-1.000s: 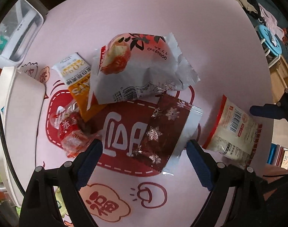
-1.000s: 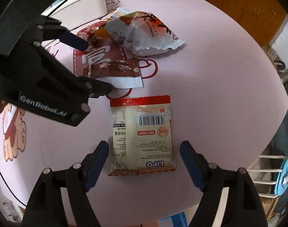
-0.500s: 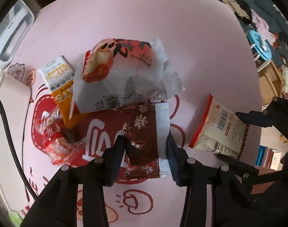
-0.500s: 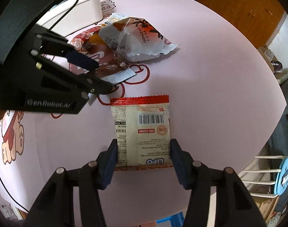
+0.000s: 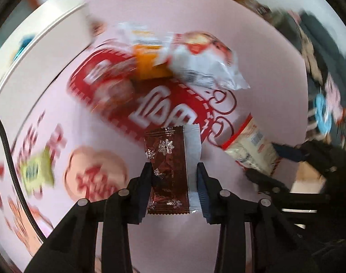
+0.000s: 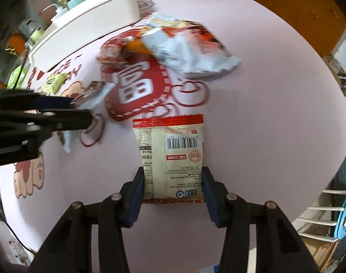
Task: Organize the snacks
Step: 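Grasp the brown chocolate pack with the left tool while the right tool grasps the white-red biscuit pack, then carry both packs into the white tray and open both tools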
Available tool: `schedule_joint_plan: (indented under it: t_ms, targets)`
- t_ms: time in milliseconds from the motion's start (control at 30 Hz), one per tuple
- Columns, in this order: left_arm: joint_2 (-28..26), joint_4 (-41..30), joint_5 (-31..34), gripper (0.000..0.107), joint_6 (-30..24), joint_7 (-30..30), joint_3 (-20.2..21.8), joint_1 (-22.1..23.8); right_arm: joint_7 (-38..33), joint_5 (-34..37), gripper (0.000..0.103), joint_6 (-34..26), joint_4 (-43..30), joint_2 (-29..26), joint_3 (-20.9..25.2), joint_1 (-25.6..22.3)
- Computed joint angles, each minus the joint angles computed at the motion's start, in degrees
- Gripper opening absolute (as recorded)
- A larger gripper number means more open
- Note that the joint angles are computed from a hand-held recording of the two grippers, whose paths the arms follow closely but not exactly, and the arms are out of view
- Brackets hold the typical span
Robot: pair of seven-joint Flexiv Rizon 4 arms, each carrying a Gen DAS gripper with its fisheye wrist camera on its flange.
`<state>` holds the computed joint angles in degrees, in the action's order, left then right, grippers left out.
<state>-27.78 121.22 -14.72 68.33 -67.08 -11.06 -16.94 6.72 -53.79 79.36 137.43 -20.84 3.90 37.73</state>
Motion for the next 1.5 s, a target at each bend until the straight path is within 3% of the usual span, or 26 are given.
schedule_joint_plan:
  t_ms: [133,200,300,367,567,700,833,1033,1433,1467,1500]
  targets:
    - [6.3,10.0,-11.1,0.036,6.4,1.7,-5.6,6.3,-6.0,3.7,0.048,-0.1,-3.7,-2.3,2.2,-0.4]
    - [8.3,12.2,-11.7,0.036,8.2,0.6,-3.8,6.0,-9.2,4.9,0.048,-0.4,-6.0,-3.3,2.4,0.2]
    - [10.6,12.0,-1.0,0.036,9.0,-9.8,6.8,0.3,-13.5,6.0,0.048,-0.2,-9.7,-4.9,1.9,1.4]
    - [11.7,11.3,3.6,0.036,8.2,-13.7,10.4,-0.1,-16.0,6.2,0.048,-0.2,-12.4,-5.7,1.1,2.5]
    - [13.9,8.7,10.6,0.036,8.3,-21.8,13.6,3.1,-22.5,5.2,0.048,-0.4,-21.7,-7.8,-2.3,4.2]
    - [14.5,4.6,14.2,0.036,7.7,-25.4,15.0,5.2,-23.2,1.6,0.048,-0.2,-28.2,-8.4,-6.6,5.6]
    - [13.7,-1.5,18.5,0.036,7.4,-29.6,16.7,6.1,-22.0,-2.4,0.048,0.4,-34.1,-8.9,-9.8,5.3]
    - [11.2,-11.8,24.5,0.036,6.7,-35.3,19.0,6.2,-24.0,-2.5,0.048,-0.1,-42.9,-11.8,-10.3,2.7]
    - [0.6,-27.3,25.3,0.037,1.6,-40.5,20.2,6.2,-42.5,13.8,0.049,-9.2,-61.2,-24.0,-4.2,-0.2]
    - [-0.2,-28.3,25.4,0.039,0.7,-40.9,20.5,6.0,-45.7,16.2,0.050,-11.4,-63.7,-25.7,-2.2,-0.9]
    - [-1.0,-29.1,25.4,0.051,-0.3,-41.1,20.5,5.9,-48.0,18.1,0.050,-13.0,-65.1,-26.6,-1.0,-1.4]
